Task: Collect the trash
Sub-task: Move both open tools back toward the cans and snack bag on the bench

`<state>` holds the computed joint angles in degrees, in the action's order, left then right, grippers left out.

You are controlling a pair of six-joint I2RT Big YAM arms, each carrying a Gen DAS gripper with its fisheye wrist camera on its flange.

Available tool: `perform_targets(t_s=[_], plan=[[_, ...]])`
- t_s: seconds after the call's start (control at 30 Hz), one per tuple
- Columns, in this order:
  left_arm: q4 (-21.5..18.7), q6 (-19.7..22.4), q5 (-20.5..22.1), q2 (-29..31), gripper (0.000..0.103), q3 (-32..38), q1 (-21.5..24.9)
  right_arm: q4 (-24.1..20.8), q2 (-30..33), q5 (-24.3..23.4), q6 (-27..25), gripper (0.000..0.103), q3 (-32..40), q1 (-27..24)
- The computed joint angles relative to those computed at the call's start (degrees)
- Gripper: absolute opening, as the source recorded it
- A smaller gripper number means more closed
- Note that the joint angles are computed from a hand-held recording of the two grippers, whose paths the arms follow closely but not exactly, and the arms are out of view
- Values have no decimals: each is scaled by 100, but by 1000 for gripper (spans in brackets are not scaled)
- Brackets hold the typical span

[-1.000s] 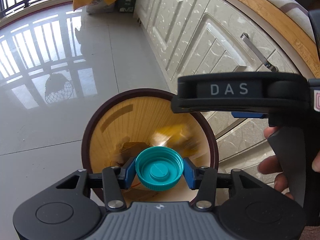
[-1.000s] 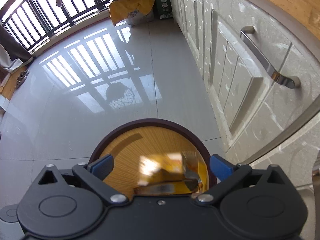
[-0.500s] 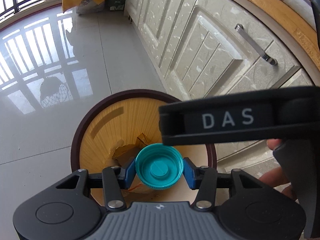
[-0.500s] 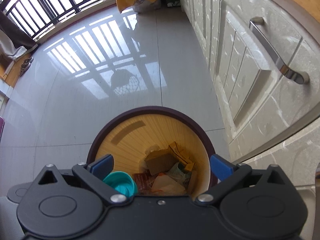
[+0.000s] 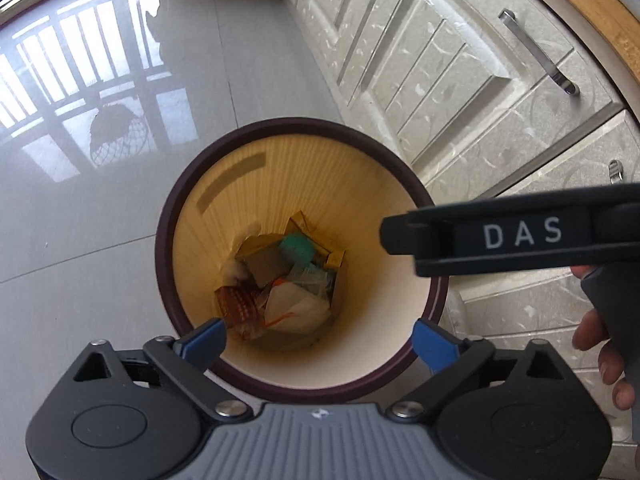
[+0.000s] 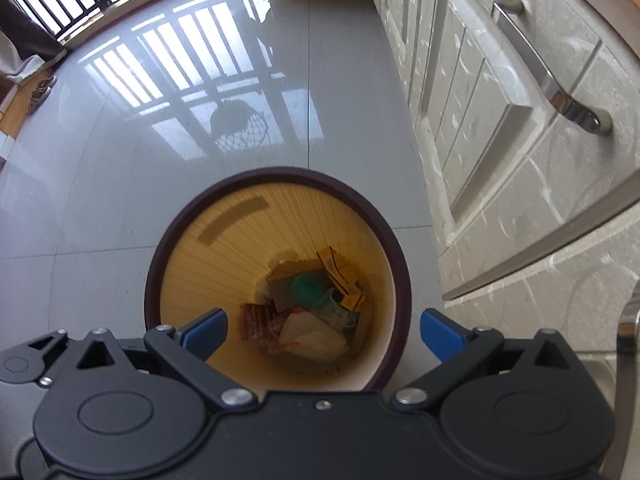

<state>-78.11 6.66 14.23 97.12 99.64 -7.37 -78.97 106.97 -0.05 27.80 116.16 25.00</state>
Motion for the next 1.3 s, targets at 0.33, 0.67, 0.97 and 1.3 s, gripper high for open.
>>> perform_targets(t_s=[0.33, 0.67, 0.97, 1.3], plan=[[-317, -56, 2, -142, 103, 56, 125, -274, -114, 85, -175, 103, 15, 15], [-570, -385, -113, -465, 103, 97, 302, -442, -262, 388, -445, 103, 179, 137], [-767, -534, -540, -746, 103, 286, 481, -578, -457, 715, -449, 103, 273, 310], [-837, -724, -775, -1001, 103, 454, 603, -697, -734, 922, -575, 103, 316, 519]])
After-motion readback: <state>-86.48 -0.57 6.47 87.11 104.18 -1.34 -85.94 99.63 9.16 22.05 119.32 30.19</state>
